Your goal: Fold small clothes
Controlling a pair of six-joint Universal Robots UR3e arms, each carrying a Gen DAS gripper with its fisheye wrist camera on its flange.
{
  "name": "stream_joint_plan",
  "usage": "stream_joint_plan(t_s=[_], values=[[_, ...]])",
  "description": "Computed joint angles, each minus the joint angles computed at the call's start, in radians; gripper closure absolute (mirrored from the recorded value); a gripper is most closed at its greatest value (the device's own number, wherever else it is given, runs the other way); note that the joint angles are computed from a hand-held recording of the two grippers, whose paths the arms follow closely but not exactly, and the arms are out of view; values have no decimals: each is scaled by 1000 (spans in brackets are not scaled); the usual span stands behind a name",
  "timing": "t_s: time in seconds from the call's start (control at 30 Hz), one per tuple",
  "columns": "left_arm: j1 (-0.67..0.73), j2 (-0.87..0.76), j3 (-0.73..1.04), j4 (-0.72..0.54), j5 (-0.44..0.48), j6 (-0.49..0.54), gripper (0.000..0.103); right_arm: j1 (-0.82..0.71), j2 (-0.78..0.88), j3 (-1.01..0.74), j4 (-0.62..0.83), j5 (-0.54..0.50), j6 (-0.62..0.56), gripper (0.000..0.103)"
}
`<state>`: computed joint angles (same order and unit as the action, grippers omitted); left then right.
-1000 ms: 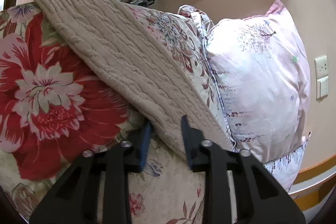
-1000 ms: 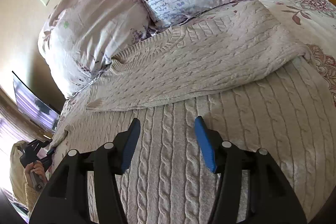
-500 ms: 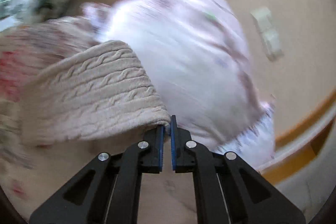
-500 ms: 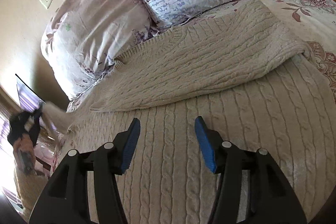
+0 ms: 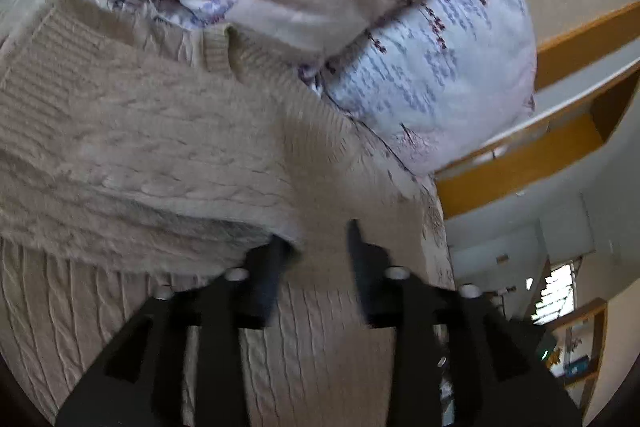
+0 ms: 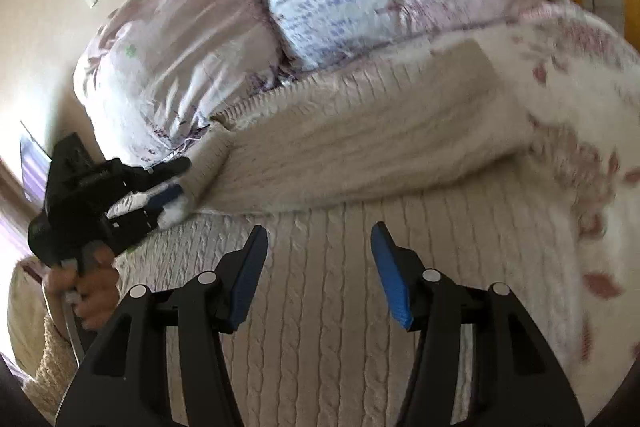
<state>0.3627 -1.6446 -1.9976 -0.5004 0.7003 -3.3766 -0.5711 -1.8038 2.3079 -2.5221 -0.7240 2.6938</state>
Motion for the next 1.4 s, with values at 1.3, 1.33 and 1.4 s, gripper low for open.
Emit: stream_joint_plan(t_s=[1.3, 1.33, 1.4], values=[[571, 394, -274, -514, -85, 484, 61, 357, 336, -235, -488, -249, 451, 96], [572, 394, -272, -521, -88, 492, 60, 311, 308, -201, -440, -253, 430, 96], [574, 391, -266, -542, -96, 514, 58, 264, 286, -181, -346, -265, 391, 95]])
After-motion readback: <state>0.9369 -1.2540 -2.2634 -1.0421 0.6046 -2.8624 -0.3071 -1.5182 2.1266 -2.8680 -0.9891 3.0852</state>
